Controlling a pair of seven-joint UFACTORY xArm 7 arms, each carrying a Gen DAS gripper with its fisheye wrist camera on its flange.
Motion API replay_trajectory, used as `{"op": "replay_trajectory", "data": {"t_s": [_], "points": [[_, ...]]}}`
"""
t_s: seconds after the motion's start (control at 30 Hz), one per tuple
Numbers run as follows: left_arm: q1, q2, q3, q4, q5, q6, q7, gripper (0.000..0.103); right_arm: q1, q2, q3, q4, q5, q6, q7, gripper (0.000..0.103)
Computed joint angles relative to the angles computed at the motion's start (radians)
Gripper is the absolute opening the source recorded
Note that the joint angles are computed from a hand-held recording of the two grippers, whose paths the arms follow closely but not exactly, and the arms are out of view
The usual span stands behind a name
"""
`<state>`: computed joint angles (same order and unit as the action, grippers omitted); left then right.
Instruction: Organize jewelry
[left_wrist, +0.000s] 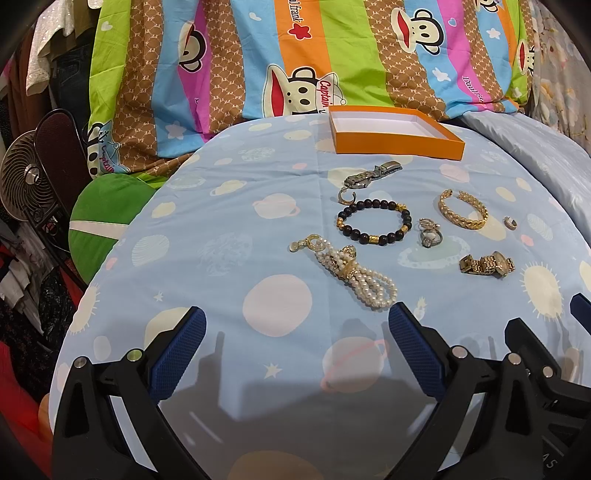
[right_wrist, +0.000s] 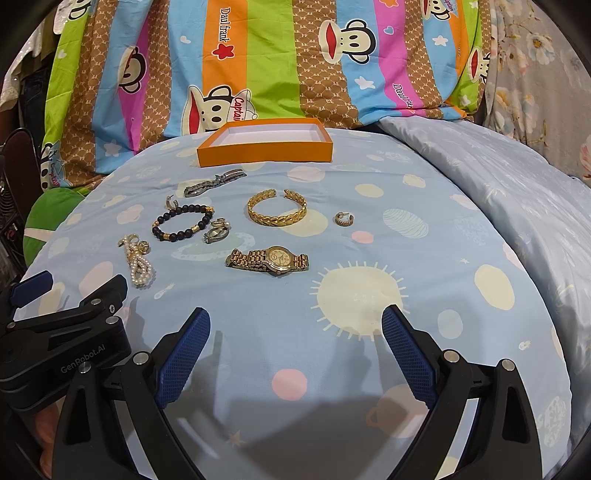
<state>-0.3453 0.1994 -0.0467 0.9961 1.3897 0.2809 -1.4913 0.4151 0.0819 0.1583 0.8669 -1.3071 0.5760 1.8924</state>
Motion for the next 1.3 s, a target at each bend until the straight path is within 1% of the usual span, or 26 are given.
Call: {"op": "replay_trajectory", "data": {"t_s": [1.0,1.07,1.13,1.17,1.2,1.3], "points": [[-0.002,0.003,0.003,0.001,-0.013,-0.003,0.011,0.097,-0.003,0.002,-0.001,-0.001,-0.003,-0.010,0.002,0.092],[-0.001,-0.003,0.003,-0.001,-0.020,-0.004,0.019,0.097,-0.006,0.006,-0.004,0.000,0.002,-0.029,-0.003,0.092],[0.002,0.013,0.010,0.003,0.011,-0.038,-0.020,0.097,-0.013,0.011,-0.010,0.003,0.011,-0.064,-0.021,0.092],[0.004,0.008,0.010,-0.001,0.005,-0.042,-0.017,0.097,-0.019,0.016,-0.015,0.005,0.012,-0.092,-0.030,0.092],[0.021,0.009,0.015,-0.008,-0.008,-0.085,-0.009,0.097,-0.026,0.017,-0.021,0.003,0.010,-0.125,-0.040,0.092],[0.051,0.011,0.026,-0.029,-0.109,-0.149,0.100,0.097,-0.053,0.025,-0.043,0.006,0.000,-0.218,-0.091,0.092]]}}
